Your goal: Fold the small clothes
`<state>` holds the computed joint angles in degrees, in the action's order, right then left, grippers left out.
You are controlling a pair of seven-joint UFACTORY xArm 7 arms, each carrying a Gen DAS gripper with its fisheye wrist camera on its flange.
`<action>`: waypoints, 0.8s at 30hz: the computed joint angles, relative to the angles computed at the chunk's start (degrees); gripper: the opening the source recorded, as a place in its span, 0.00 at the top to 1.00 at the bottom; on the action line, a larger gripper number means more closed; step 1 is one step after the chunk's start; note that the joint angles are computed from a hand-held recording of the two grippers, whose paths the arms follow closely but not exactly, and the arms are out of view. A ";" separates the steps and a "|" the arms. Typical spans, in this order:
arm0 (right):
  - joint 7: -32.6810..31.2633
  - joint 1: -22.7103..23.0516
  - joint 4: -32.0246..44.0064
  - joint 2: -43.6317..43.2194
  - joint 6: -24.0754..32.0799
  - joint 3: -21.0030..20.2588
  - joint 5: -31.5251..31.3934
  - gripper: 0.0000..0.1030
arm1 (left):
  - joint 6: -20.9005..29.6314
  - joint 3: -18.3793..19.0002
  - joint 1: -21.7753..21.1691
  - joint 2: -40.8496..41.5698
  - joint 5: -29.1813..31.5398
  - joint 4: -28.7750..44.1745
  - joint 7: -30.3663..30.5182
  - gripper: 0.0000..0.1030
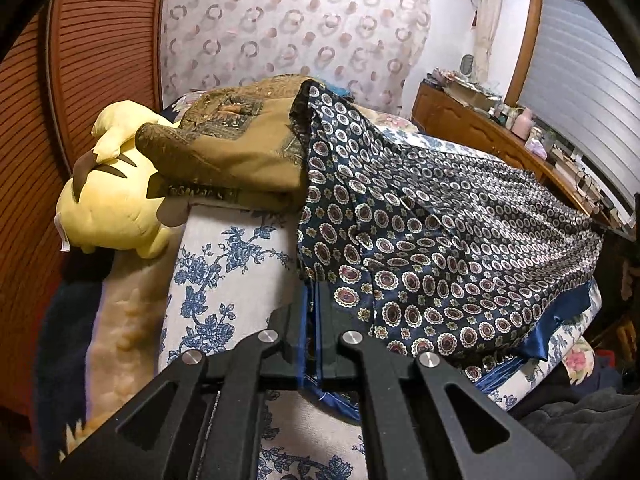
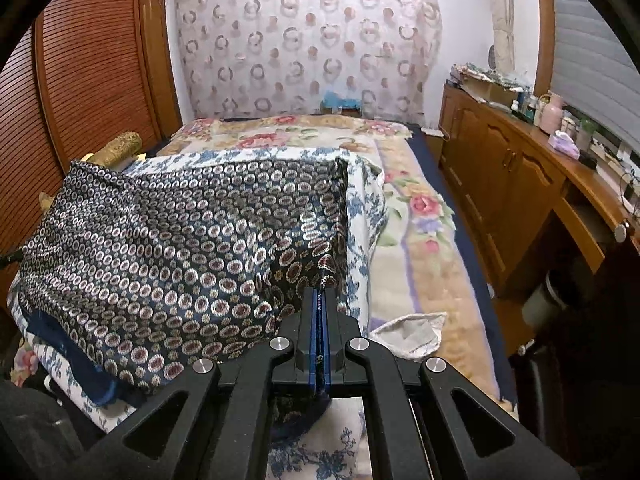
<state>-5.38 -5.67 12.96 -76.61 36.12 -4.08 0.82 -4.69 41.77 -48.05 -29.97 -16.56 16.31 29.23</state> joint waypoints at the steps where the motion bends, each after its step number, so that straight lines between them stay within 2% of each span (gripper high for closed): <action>1: 0.44 -0.10 0.05 -0.28 -0.14 0.75 -0.03 0.98 | -0.10 -0.27 0.21 0.09 0.05 -0.01 -0.05 0.98; 4: 1.74 0.50 0.54 -0.40 -0.90 2.78 -0.33 0.97 | -0.59 -0.66 0.50 -0.33 0.30 -0.26 -0.39 0.95; 6: 2.58 0.42 0.57 -0.22 -1.76 4.15 -1.10 0.97 | -1.76 -1.89 1.48 -0.29 0.70 -0.62 -1.08 0.87; 8: 3.55 0.89 1.32 0.86 -2.78 5.43 -1.67 0.96 | -2.82 -1.19 1.03 -0.88 1.89 -0.96 -1.44 0.80; 10: 4.63 1.16 1.86 1.28 -3.09 6.54 -2.26 0.90 | -2.89 -1.08 1.07 -1.20 3.03 -0.96 -2.05 0.78; 13: 5.70 2.24 1.79 0.87 -3.57 7.10 -2.92 0.78 | -3.88 -1.52 1.43 -1.28 4.59 -1.19 -3.01 0.61; 15: 6.44 3.16 1.91 1.31 -4.07 7.56 -3.05 0.74 | -3.87 -0.72 0.75 -1.56 5.51 -1.07 -3.65 0.60; 19: 7.51 5.29 1.95 3.37 -5.09 8.35 -3.32 0.73 | -2.93 0.40 -0.64 0.08 5.99 -0.11 -4.71 0.58; 21: 7.61 6.18 1.80 4.85 -5.89 8.31 -3.40 0.73 | -2.61 0.92 -1.39 1.25 5.94 0.24 -4.83 0.55; 23: 8.10 7.19 1.58 6.35 -6.63 8.50 -3.19 0.73 | -2.58 1.64 -2.15 1.75 5.87 0.30 -4.63 0.41; 24: 8.09 7.73 1.50 6.93 -6.74 8.37 -3.13 0.73 | -2.64 1.77 -2.33 2.09 5.76 0.26 -4.65 0.39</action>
<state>2.71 2.06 14.46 -69.69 29.38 4.29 -2.31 -7.33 43.54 -50.37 -27.88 -10.79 16.57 24.58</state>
